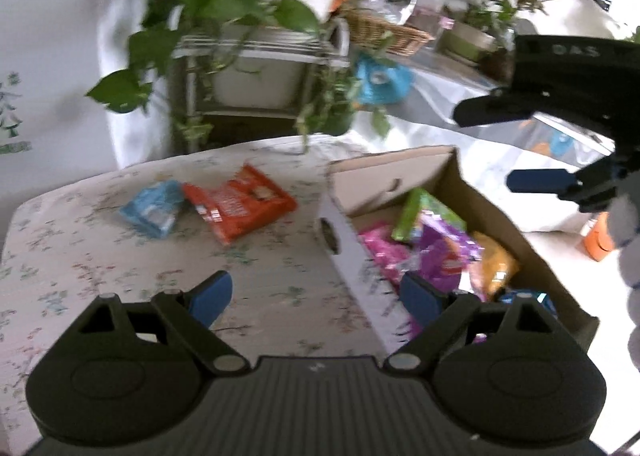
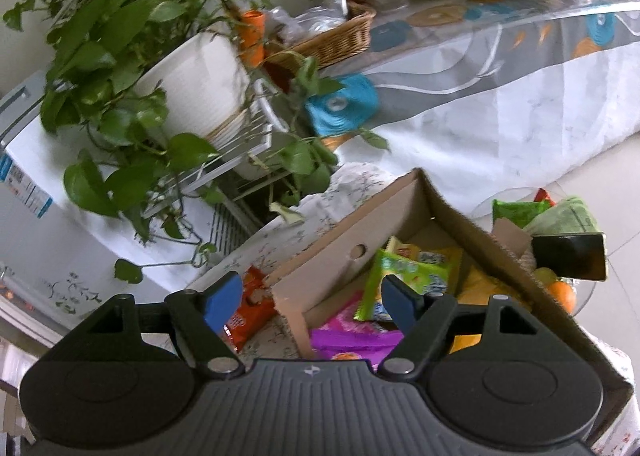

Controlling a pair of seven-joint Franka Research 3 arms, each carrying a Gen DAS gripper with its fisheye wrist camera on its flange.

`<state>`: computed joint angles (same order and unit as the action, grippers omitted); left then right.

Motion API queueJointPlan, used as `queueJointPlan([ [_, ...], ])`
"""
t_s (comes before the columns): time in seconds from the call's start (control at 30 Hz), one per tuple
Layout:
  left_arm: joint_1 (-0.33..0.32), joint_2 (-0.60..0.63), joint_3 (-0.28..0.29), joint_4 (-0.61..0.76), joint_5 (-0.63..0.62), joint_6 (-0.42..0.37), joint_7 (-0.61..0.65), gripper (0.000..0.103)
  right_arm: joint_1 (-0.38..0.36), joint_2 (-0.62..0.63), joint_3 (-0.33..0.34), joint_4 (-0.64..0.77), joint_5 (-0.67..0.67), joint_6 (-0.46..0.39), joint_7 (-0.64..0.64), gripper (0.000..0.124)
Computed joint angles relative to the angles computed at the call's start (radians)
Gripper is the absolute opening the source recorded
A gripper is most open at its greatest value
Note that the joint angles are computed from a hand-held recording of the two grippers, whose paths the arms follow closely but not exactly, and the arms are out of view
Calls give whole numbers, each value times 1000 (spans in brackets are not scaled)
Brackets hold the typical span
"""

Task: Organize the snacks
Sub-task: 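Open both grippers over the box to drop the purple and green packets, then grasp the blue packet with the left gripper while the right approaches the orange packet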

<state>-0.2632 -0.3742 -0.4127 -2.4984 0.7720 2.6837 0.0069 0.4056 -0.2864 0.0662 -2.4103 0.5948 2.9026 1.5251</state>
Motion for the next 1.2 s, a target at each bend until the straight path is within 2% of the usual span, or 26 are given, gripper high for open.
queueJointPlan([
  [0.33,-9,-86,43,-76,-112,-92,54,91,42,33,23,34,15,-30,-10,84],
  [0.63,77,-165,54,-153,-95,-151,31,92,84,86,30,93,134,-99,-31,85],
  [0.77,123,-140,65,-162,-53,-123,12,91,87,122,42,128,177,-125,-14,86],
  [0.87,158,-103,74,-161,-2,-66,9,91,83,149,55,153,190,-142,19,86],
  [0.93,177,-70,68,-145,37,-66,20,91,81,165,62,165,195,-147,37,86],
  [1.1,217,7,87,-115,159,-6,21,91,75,186,81,178,139,-131,98,89],
  [1.2,234,47,105,-97,248,63,34,91,74,196,84,187,115,-134,119,90],
])
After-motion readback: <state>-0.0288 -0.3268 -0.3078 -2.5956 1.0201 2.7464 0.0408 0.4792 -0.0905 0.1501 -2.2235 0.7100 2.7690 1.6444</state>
